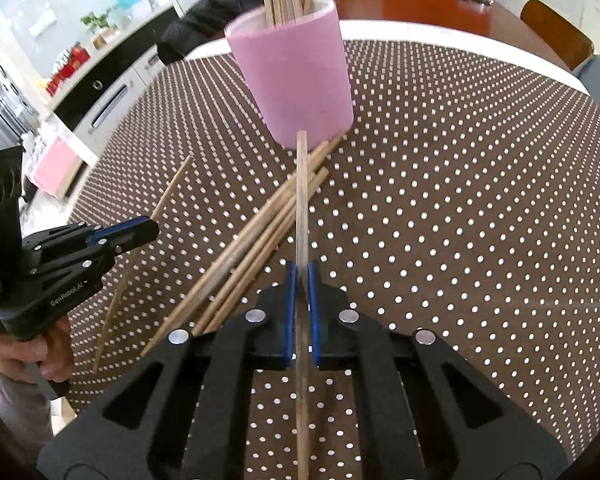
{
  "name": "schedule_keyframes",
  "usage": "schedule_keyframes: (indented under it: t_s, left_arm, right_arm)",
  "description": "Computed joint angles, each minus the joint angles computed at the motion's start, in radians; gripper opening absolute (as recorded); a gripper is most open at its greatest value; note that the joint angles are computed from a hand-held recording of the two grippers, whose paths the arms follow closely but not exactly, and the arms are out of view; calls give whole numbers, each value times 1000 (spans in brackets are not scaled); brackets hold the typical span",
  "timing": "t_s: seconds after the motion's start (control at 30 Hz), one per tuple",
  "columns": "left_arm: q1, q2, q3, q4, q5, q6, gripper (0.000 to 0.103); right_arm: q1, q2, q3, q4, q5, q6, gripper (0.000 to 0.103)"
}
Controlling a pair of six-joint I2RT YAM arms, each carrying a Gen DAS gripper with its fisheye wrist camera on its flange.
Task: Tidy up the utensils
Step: 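Lift both held chopsticks upright above the pink cup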
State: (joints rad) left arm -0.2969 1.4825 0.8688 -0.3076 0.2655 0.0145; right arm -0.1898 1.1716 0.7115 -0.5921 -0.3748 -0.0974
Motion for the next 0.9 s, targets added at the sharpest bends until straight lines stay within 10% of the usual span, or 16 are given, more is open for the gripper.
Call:
schedule_keyframes:
  t_s: [0.3,0.9]
  left_arm:
    - [-6,-172,6,170,48,-142,5]
    - [-151,239,553,494,-98,-248,5]
  right_arm:
    - [-149,-141,65,75,-225,7,6]
    - [-28,136,343,723,-36,325,6]
